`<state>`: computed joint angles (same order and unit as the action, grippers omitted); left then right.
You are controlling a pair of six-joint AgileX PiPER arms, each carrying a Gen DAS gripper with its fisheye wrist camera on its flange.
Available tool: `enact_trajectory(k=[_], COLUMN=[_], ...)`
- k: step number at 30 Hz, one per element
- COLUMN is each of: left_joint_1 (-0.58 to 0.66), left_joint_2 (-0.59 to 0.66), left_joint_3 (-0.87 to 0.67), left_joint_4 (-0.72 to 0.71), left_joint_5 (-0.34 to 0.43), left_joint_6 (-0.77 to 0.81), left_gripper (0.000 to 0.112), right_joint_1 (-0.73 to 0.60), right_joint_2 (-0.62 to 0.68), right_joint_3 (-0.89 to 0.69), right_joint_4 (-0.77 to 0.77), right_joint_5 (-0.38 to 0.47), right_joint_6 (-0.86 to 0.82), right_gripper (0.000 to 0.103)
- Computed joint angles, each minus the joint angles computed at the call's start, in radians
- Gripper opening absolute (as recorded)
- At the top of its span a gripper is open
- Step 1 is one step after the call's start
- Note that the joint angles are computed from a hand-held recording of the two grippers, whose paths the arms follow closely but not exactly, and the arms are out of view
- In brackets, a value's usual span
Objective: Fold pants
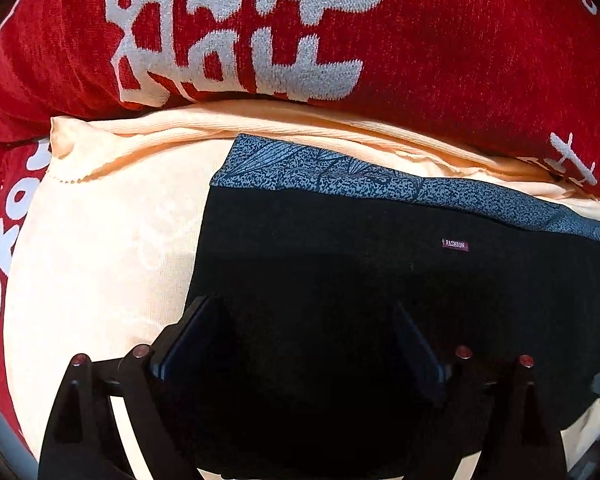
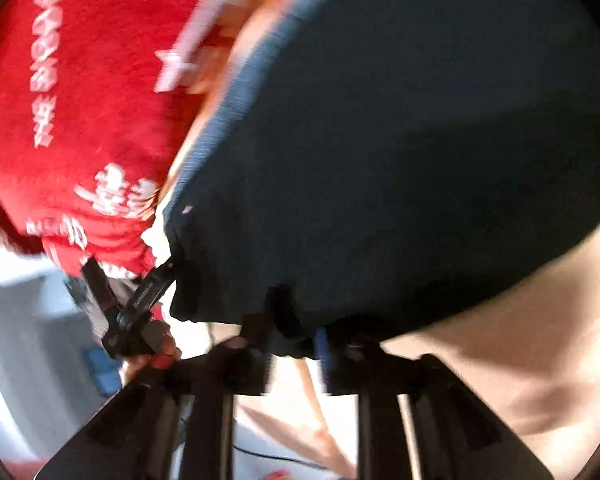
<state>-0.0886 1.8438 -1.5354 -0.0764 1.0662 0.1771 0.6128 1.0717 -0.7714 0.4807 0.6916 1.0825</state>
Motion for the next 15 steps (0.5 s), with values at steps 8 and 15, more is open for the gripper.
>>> enact_trajectory(k=[8,15], left_joint_1=[0.025,-0.138], left_joint_2=[-0.017,-0.160], left_joint_3=[0.000,0.046], left_joint_4=[0.041,-0.009], left_joint_5=[0.031,0.081], left_joint_6=[-0.016,-0.011], left_gripper=[0.100,0.100], right_joint_1=[0.190,0.046], right_joint_2=[-0.049,-0.106], right_joint_3=[0.046,-0.176], right_joint_4=[-0.237,-0.286], right_joint_5=[-0.003,0.476], right_joint_6=[0.386,0.169], right_gripper=[0.008,0.011])
